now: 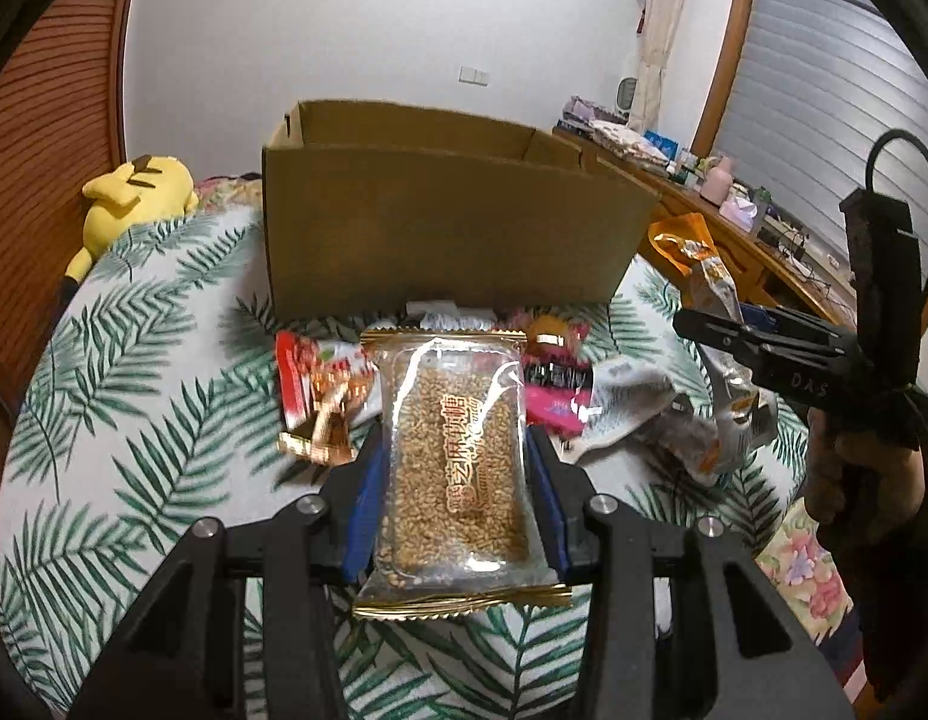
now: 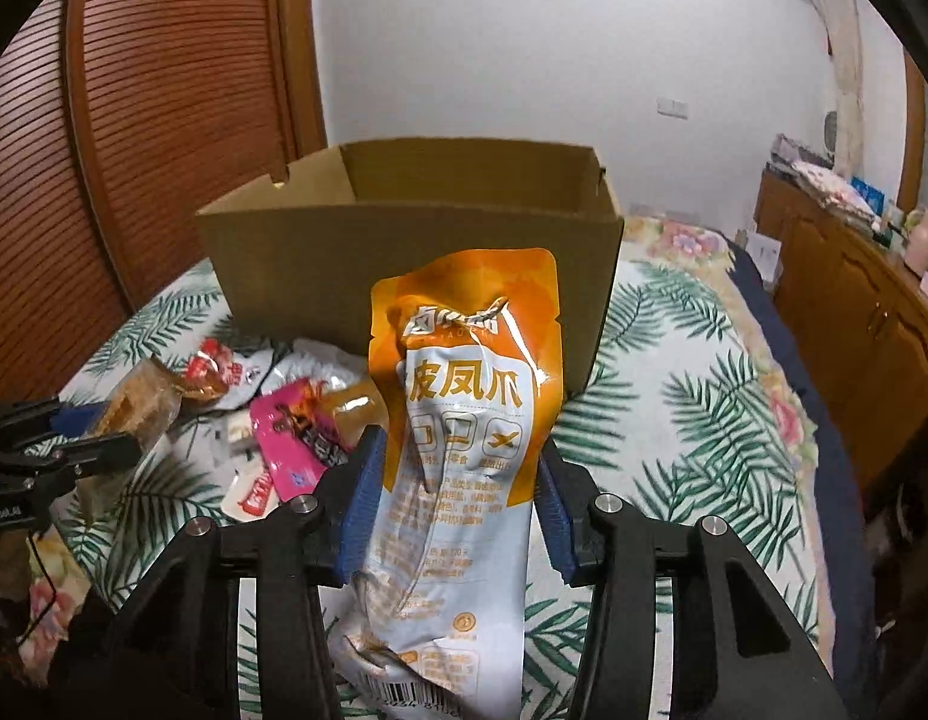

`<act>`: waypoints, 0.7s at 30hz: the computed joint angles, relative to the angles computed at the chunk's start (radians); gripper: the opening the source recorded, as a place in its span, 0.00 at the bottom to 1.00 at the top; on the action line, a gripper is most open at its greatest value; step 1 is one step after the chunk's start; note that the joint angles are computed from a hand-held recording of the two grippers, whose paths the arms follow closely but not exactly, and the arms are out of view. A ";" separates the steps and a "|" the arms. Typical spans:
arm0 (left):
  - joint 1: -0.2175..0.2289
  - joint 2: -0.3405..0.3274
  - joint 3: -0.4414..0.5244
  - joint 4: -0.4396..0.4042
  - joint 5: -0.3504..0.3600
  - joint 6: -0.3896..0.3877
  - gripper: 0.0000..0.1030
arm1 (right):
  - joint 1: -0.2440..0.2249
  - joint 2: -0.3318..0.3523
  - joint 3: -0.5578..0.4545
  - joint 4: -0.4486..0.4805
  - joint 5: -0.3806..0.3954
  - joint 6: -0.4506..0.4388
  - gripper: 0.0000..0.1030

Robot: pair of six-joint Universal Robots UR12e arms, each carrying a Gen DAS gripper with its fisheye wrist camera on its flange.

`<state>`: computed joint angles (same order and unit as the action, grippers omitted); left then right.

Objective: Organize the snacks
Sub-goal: 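Carry both packs into the cardboard box and open both tools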

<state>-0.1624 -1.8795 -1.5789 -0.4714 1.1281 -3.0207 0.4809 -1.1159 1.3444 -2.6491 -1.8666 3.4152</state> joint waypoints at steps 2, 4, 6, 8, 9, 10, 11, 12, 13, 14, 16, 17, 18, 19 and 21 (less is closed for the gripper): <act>0.001 -0.006 0.015 0.011 -0.003 0.000 0.41 | -0.001 0.001 -0.007 -0.005 0.002 -0.010 0.46; 0.002 -0.014 0.036 0.018 -0.004 0.001 0.41 | -0.003 0.004 -0.020 -0.012 0.002 -0.023 0.46; 0.003 -0.026 0.062 0.024 -0.008 0.004 0.41 | -0.005 0.009 -0.036 -0.018 -0.001 -0.041 0.46; 0.002 -0.042 0.096 0.023 -0.011 0.009 0.41 | -0.008 0.017 -0.062 -0.020 -0.005 -0.068 0.46; 0.002 -0.050 0.113 0.023 -0.012 0.011 0.41 | -0.011 0.025 -0.083 -0.018 -0.007 -0.084 0.46; 0.002 -0.059 0.133 0.026 -0.012 0.012 0.41 | -0.013 0.030 -0.096 -0.018 -0.007 -0.093 0.46; 0.002 -0.069 0.152 0.027 -0.012 0.014 0.41 | -0.016 0.038 -0.116 -0.018 -0.006 -0.105 0.46; 0.001 -0.078 0.171 0.029 -0.011 0.017 0.42 | -0.018 0.044 -0.132 -0.019 -0.006 -0.115 0.46; 0.000 -0.089 0.193 0.034 -0.008 0.020 0.42 | -0.020 0.052 -0.151 -0.021 -0.008 -0.128 0.46; 0.000 -0.100 0.213 0.039 -0.005 0.022 0.42 | -0.023 0.061 -0.170 -0.027 -0.010 -0.142 0.46; -0.002 -0.124 0.259 0.040 0.001 0.026 0.42 | -0.030 0.081 -0.212 -0.029 -0.004 -0.162 0.46; -0.002 -0.134 0.280 0.040 0.002 0.027 0.42 | -0.033 0.091 -0.231 -0.028 -0.002 -0.168 0.46; -0.003 -0.146 0.302 0.039 0.001 0.027 0.42 | -0.036 0.102 -0.254 -0.026 0.002 -0.175 0.46; -0.003 -0.162 0.332 0.034 0.002 0.027 0.42 | -0.041 0.117 -0.281 -0.020 0.009 -0.182 0.46; -0.003 -0.184 0.370 0.024 0.007 0.027 0.42 | -0.049 0.142 -0.324 -0.008 0.021 -0.184 0.47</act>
